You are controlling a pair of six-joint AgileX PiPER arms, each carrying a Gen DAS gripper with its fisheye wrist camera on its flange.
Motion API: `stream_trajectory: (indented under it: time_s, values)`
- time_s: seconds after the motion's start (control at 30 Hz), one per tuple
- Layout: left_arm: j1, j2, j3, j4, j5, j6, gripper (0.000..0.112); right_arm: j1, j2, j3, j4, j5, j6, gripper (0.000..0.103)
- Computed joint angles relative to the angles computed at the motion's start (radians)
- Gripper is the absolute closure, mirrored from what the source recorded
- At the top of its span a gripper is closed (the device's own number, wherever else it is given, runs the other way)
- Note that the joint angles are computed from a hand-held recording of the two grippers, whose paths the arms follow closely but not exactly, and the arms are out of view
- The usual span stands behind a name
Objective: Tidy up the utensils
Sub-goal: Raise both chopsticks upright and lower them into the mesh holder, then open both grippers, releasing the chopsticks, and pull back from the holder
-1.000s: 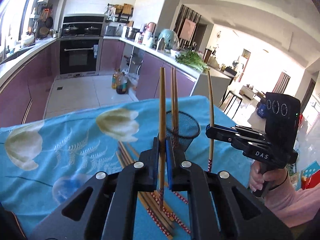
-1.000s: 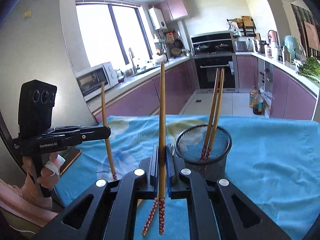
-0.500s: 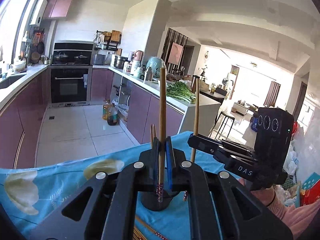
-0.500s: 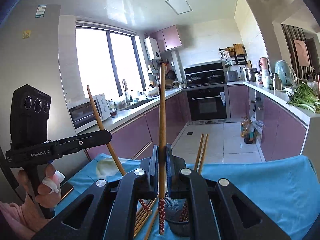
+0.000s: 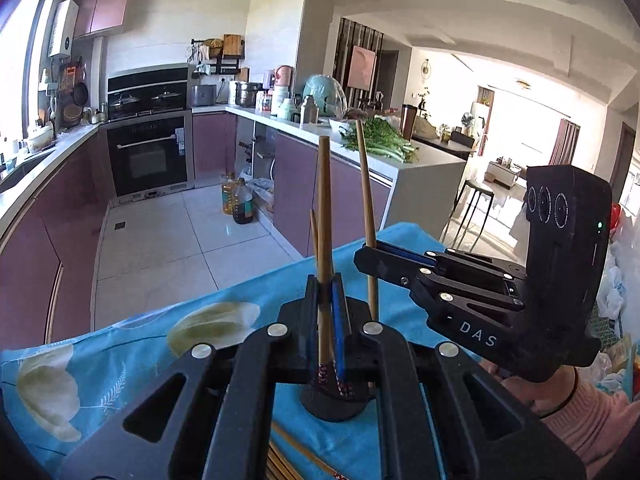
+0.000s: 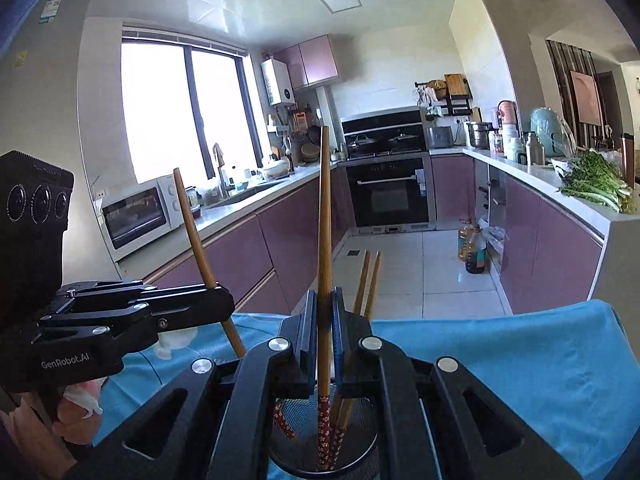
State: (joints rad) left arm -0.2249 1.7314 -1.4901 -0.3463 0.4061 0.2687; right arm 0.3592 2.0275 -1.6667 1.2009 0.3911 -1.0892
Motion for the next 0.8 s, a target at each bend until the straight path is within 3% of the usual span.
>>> stream_trajectory:
  time_s: [0.23, 0.37, 0.47, 0.53, 0.7, 0.8]
  values:
    - [0.016, 0.064, -0.031, -0.078, 0.081, 0.099, 0.105, 0.009, 0.035, -0.055, -0.305, 0.082, 0.309, 0.097]
    - [0.021, 0.119, -0.090, -0.051, 0.128, 0.069, 0.105, 0.009, 0.078, -0.124, -0.451, 0.134, 0.469, 0.095]
    - [0.050, 0.139, -0.101, -0.070, 0.140, 0.088, 0.099, 0.010, 0.087, -0.124, -0.448, 0.131, 0.483, 0.084]
    - [0.061, 0.157, -0.107, -0.091, 0.130, 0.099, 0.089, 0.014, 0.090, -0.123, -0.454, 0.122, 0.491, 0.080]
    - [0.077, 0.120, -0.041, -0.111, 0.077, 0.110, 0.087, 0.013, 0.089, -0.118, -0.424, 0.115, 0.465, 0.078]
    - [0.086, 0.068, 0.044, -0.127, 0.016, 0.117, 0.080, 0.016, 0.054, -0.062, -0.350, 0.084, 0.381, 0.076]
